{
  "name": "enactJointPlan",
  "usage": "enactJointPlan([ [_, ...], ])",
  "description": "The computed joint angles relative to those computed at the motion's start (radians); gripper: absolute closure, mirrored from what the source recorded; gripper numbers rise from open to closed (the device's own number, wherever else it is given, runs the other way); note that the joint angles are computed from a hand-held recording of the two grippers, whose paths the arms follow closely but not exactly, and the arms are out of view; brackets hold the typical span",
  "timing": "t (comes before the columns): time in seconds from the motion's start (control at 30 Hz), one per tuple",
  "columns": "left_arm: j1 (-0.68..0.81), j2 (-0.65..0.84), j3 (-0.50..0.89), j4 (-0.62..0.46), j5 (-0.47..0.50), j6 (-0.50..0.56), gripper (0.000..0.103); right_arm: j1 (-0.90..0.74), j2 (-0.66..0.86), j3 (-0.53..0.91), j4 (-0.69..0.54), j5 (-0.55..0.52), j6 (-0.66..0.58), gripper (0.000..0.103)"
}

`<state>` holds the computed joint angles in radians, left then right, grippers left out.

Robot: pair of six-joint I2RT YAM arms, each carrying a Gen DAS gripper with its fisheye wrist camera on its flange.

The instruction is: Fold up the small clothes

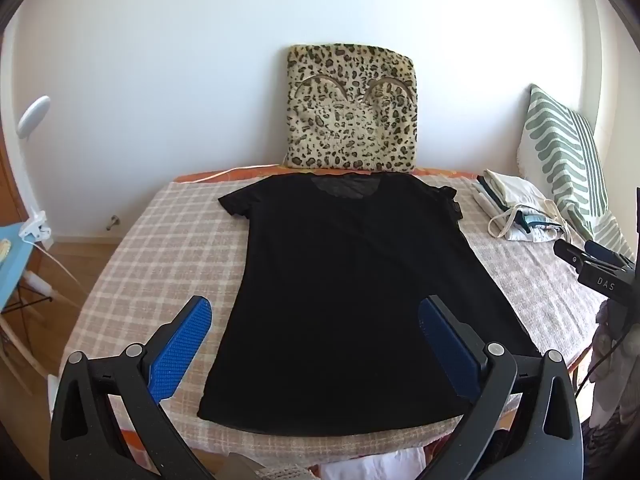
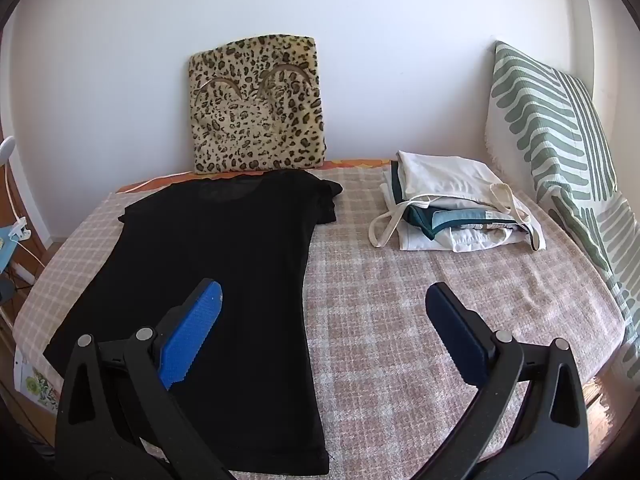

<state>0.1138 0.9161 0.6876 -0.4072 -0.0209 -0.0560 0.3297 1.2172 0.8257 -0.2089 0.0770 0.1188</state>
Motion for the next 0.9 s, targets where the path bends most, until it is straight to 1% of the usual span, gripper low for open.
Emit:
enactJointPlan([
  [0.2, 0.0, 0.0, 0.0, 0.001, -0.001, 0.001, 0.0, 0.002, -0.002, 0.0, -0.003, 0.005, -0.004, 0.0],
  [0.27, -0.011, -0.004, 0.008, -0.008, -0.009, -0.005, 0.0, 0.002, -0.002, 0.0, -0.003, 0.005, -0.004, 0.0],
  [0.3, 0.001, -0.009, 0.016, -0.021, 0.002, 0.001, 0.0, 0.002, -0.003, 0.0, -0.004, 0.004, -0.004, 0.0],
  [0.9, -0.01, -0.009, 0.013, -0.008, -0.007, 0.003, 0.0, 0.007, -0.009, -0.002, -0.006, 0.01, -0.005, 0.0],
])
